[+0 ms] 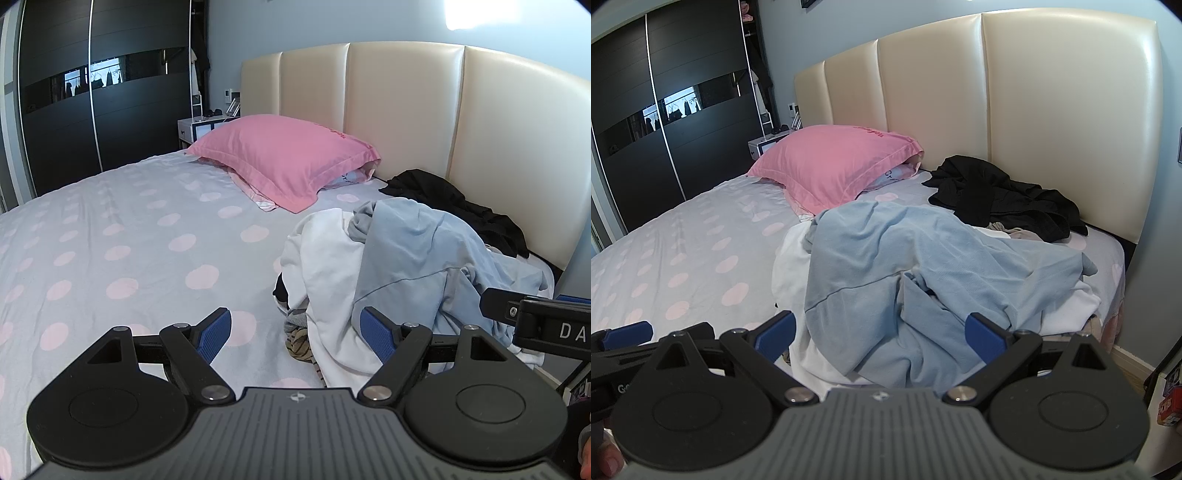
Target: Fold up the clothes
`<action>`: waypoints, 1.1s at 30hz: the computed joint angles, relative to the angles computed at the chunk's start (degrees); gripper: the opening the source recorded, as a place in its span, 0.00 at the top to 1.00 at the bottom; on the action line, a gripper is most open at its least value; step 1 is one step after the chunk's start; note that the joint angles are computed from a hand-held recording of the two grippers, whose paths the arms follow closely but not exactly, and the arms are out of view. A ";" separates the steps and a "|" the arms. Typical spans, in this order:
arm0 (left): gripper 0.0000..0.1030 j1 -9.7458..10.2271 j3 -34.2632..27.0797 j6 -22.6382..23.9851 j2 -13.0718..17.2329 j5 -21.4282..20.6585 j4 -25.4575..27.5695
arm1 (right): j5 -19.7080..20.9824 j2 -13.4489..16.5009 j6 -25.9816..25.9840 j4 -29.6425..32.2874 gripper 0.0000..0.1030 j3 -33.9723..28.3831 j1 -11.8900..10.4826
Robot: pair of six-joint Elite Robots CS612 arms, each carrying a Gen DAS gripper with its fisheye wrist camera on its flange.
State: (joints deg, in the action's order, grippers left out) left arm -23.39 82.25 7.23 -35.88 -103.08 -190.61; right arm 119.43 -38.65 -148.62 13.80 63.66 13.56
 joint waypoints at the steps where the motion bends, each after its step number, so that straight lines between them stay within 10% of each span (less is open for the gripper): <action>1: 0.26 -0.02 0.01 0.00 0.00 0.06 -0.02 | 0.03 -0.01 -0.01 -0.07 0.04 0.03 0.01; 33: 0.26 -0.23 0.15 -0.43 -0.07 0.81 0.94 | -0.25 -0.08 -0.55 0.13 0.04 -0.02 0.04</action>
